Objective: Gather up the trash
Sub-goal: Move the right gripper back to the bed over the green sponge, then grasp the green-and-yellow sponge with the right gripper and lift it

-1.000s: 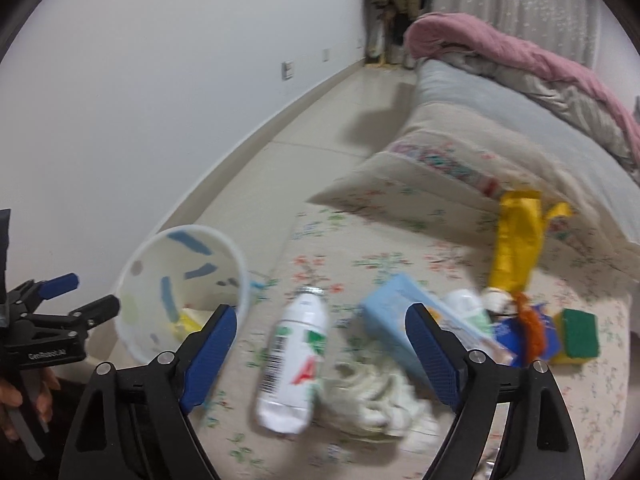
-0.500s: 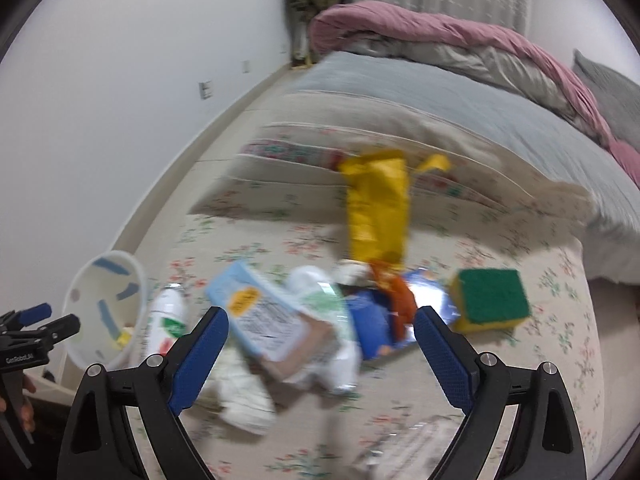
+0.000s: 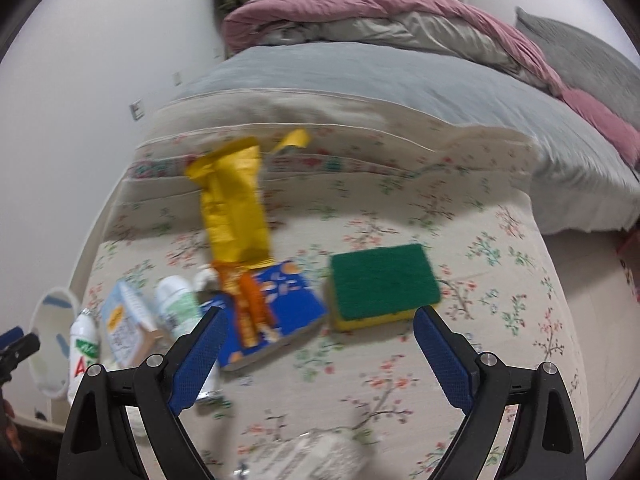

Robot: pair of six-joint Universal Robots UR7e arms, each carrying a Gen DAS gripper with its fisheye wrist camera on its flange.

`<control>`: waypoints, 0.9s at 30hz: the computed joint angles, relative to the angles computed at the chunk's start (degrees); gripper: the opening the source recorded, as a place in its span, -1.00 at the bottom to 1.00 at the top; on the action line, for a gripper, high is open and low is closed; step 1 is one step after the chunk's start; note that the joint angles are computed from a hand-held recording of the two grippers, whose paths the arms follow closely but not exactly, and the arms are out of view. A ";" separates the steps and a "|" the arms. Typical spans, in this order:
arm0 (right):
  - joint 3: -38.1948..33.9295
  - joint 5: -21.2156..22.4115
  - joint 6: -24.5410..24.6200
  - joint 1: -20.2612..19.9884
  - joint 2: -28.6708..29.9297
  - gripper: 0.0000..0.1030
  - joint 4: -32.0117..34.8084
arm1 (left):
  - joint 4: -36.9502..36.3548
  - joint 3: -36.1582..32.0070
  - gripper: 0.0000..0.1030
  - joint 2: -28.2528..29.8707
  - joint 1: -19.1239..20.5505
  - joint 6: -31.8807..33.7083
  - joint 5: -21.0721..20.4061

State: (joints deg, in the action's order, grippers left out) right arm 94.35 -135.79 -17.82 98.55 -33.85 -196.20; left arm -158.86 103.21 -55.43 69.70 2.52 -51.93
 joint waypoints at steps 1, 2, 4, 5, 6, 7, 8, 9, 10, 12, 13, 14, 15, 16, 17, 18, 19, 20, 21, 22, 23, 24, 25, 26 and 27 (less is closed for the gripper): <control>0.14 -0.04 0.28 -0.44 -0.34 0.84 0.01 | -0.26 -0.06 0.99 0.32 -0.29 0.48 0.05; 0.17 -0.23 0.56 -0.83 -0.58 0.84 0.06 | -0.48 -0.14 0.99 0.61 -0.48 0.84 0.16; 0.30 -0.18 1.26 -1.82 -1.14 0.85 0.46 | -0.88 -0.44 0.99 1.30 -0.88 1.58 0.26; 0.40 0.16 1.86 -2.34 -1.49 0.85 1.13 | -0.95 -0.60 0.99 1.60 -1.03 1.75 0.22; 0.36 0.32 2.29 -2.70 -1.63 0.85 1.65 | -0.91 -0.84 0.99 1.95 -1.17 1.85 -0.08; 0.21 0.34 2.63 -3.15 -1.69 0.85 2.14 | -0.83 -1.09 0.99 2.22 -1.20 1.83 -0.38; 0.00 0.24 2.55 -3.48 -1.59 0.84 2.25 | -0.50 -1.45 0.99 2.54 -1.27 1.79 -0.91; -0.22 0.12 2.27 -3.74 -1.45 0.85 2.36 | -0.29 -1.67 0.99 2.77 -1.37 1.73 -1.25; -0.55 0.09 1.87 -4.07 -1.31 0.85 2.58 | -0.18 -1.85 0.99 3.04 -1.48 1.75 -1.60; -1.03 0.12 1.28 -4.54 -0.98 0.84 3.09 | 0.26 -2.54 0.99 3.73 -1.62 1.95 -1.96; -1.25 0.18 1.25 -4.72 -0.84 0.84 3.55 | 0.43 -2.72 0.99 3.95 -1.68 1.90 -1.95; -1.50 0.20 1.33 -4.77 -0.66 0.84 3.92 | 0.57 -2.77 0.99 4.10 -1.74 1.74 -1.86; -1.68 0.50 1.26 -4.91 -0.51 0.84 4.26 | 0.94 -3.06 0.99 4.38 -1.78 1.51 -1.70; -1.90 0.96 1.08 -5.04 -0.37 0.84 4.65 | 1.30 -3.28 0.99 4.57 -1.80 1.32 -1.51; -2.22 1.25 0.87 -5.15 -0.18 0.84 4.88 | 1.69 -3.54 0.99 4.81 -1.82 1.13 -1.34; -2.75 1.36 0.41 -5.22 0.27 0.84 4.60 | 2.29 -3.91 0.99 5.09 -1.85 0.79 -1.07; -3.31 1.21 -0.15 -5.23 0.76 0.84 4.16 | 2.70 -4.08 0.99 5.22 -1.84 0.47 -0.97; -3.85 1.00 -0.68 -5.26 1.18 0.84 3.87 | 2.98 -4.33 0.99 5.38 -1.84 0.25 -1.10; -4.44 0.70 -1.17 -5.25 1.64 0.84 3.68 | 3.08 -4.50 0.99 5.51 -1.84 0.12 -1.27; -5.01 0.53 -1.52 -5.27 2.06 0.83 3.65 | 3.07 -4.59 0.99 5.62 -1.89 0.02 -1.32; -5.26 0.51 -1.64 -5.31 2.27 0.82 3.57 | 3.00 -4.61 0.99 5.69 -1.95 -0.02 -1.37; -5.62 0.50 -1.67 -5.41 2.61 0.74 3.28 | 2.96 -4.69 0.99 5.79 -2.02 0.01 -1.49; -5.86 0.07 -1.67 -5.45 2.94 0.60 2.72 | 2.94 -4.72 0.99 5.86 -2.11 0.05 -1.55; -6.26 -0.68 -1.85 -5.44 3.33 0.54 2.05 | 3.00 -4.74 0.99 5.93 -2.22 0.16 -1.54; -6.26 -0.82 -1.92 -5.54 3.34 0.51 1.76 | 3.06 -4.71 0.99 6.02 -2.39 0.32 -1.41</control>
